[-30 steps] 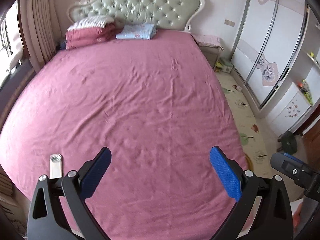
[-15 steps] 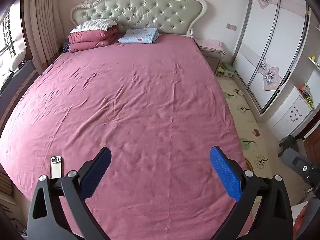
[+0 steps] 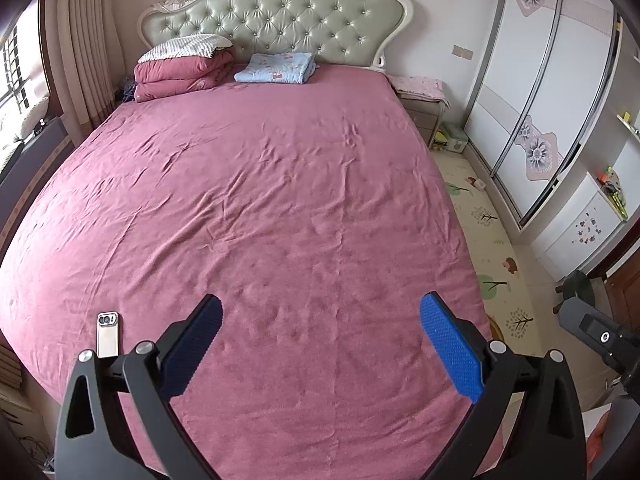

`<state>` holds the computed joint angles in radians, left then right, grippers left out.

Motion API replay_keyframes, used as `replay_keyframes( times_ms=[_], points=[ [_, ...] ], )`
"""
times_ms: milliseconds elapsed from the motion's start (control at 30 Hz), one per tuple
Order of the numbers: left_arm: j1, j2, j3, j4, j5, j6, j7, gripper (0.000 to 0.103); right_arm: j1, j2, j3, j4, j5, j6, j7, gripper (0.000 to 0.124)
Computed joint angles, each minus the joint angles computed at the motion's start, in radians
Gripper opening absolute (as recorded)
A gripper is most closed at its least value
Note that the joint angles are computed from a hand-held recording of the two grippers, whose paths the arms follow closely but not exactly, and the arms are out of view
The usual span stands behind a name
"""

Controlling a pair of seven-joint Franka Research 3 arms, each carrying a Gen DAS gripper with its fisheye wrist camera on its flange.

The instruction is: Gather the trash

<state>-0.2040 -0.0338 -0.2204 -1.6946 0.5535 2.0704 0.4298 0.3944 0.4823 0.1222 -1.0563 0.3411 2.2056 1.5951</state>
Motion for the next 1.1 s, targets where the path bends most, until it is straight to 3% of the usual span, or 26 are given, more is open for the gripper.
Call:
replay_keyframes(
  times_ms=[300, 1100],
  points=[
    [0.0, 0.006, 0.001, 0.002, 0.014, 0.013, 0.0, 0.099, 0.002, 0.036, 0.002, 0.055, -0.001, -0.035, -0.009, 0.094],
    [-0.001, 0.003, 0.002, 0.003, 0.012, 0.018, 0.002, 0.099, 0.001, 0.018, 0.0, 0.02, 0.002, -0.016, -0.015, 0.094]
  ],
)
